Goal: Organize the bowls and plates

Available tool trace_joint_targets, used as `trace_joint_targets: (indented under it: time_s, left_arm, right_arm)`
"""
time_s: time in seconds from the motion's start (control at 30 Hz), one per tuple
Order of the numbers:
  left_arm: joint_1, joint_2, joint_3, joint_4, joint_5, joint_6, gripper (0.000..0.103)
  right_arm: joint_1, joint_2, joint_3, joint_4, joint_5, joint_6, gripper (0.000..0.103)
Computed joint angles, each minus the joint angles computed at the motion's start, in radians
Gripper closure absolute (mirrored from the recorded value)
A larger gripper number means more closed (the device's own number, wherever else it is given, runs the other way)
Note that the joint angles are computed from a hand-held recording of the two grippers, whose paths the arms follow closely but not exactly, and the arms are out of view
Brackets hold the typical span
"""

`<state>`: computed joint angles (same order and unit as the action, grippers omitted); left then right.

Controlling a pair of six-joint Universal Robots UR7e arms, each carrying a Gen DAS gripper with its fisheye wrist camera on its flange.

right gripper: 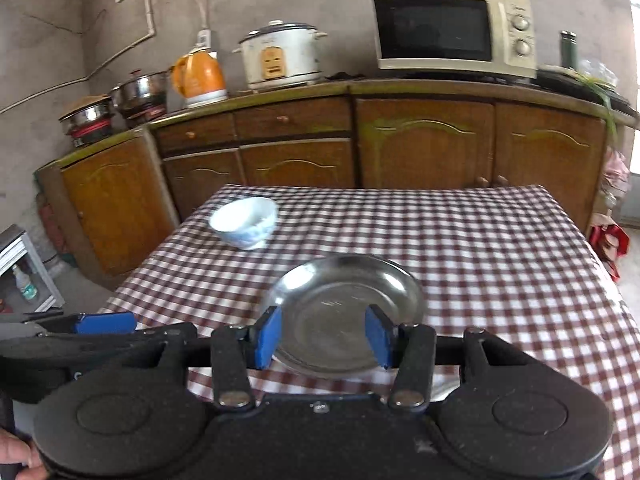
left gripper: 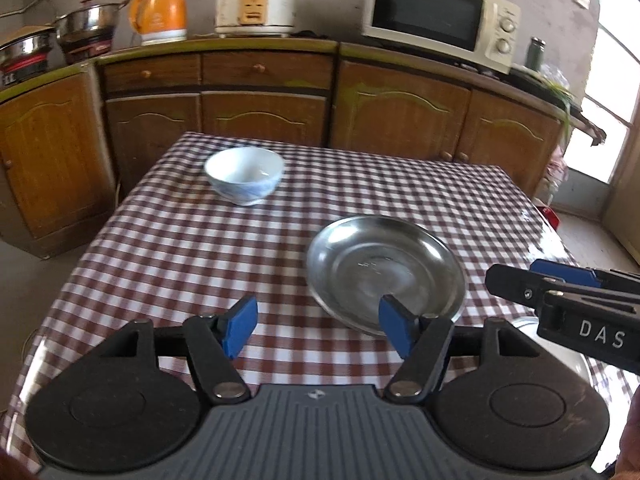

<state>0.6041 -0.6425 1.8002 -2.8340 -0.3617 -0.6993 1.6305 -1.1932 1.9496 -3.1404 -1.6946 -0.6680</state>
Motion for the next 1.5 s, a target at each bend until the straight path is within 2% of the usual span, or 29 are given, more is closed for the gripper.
trace_joint_targets:
  time_s: [0.13,0.33,0.43,0.6,1.1,1.5]
  left_arm:
    - [0.008,-0.050,0.024,0.033,0.017,-0.021,0.034]
    - [0.016,-0.105,0.027,0.056,0.060,0.013,0.033]
    - [0.021,-0.125,0.028,0.065,0.075,0.035,0.032]
    - [0.037,-0.142,0.034,0.031,0.092,0.080,0.032]
    - [0.098,-0.128,-0.013,-0.131,0.085,0.248,0.032]
    - [0.133,-0.114,-0.054,-0.154,0.080,0.305,0.032]
  right_arm:
    - [0.036,0.035,-0.034,0.025,-0.004,0.027,0.045]
    - [0.092,0.092,-0.095,0.046,-0.007,0.053,0.045]
    - [0.113,0.118,-0.126,0.048,-0.004,0.061,0.041]
    - [0.140,0.166,-0.172,0.047,-0.013,0.068,0.041]
    - [0.176,0.307,-0.335,0.088,-0.030,0.085,0.040]
    - [0.180,0.379,-0.416,0.103,-0.031,0.087,0.039]
